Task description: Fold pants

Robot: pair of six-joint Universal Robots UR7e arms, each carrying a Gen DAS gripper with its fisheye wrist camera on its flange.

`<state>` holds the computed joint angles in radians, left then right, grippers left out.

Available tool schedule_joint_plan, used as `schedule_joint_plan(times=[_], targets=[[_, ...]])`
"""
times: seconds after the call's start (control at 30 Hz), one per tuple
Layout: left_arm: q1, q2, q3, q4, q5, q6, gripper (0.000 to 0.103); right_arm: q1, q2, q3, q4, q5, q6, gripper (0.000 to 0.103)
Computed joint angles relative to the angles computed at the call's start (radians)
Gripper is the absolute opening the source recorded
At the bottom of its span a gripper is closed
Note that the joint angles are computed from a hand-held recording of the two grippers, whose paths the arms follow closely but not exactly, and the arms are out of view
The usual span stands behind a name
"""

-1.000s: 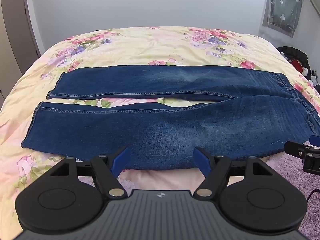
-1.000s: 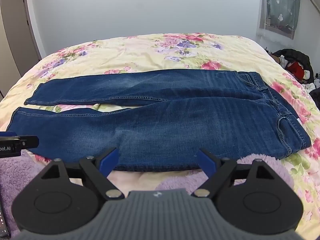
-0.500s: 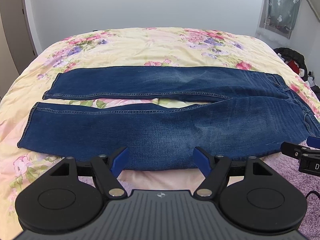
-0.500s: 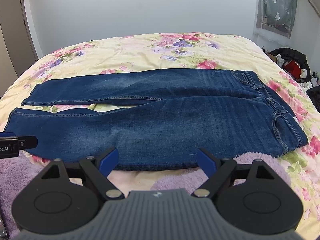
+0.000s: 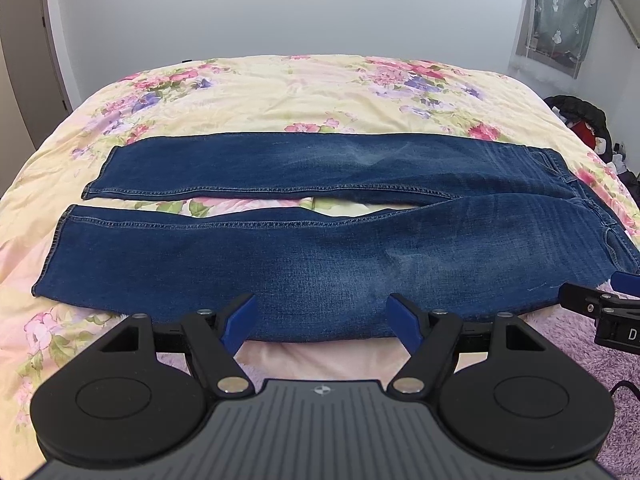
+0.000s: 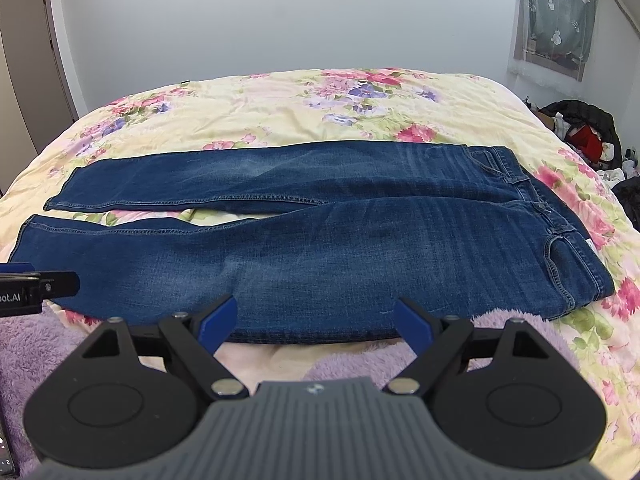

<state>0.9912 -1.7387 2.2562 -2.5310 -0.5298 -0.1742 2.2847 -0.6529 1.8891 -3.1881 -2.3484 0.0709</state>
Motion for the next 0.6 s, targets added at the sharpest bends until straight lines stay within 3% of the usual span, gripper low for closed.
schedule_joint_plan(times=[0.6], targets=[[-0.003,0.006,-0.004,0.000,0.001,-0.002,0.086,0.000,-0.002,-0.002,0.004,0.004,0.003,0.082]])
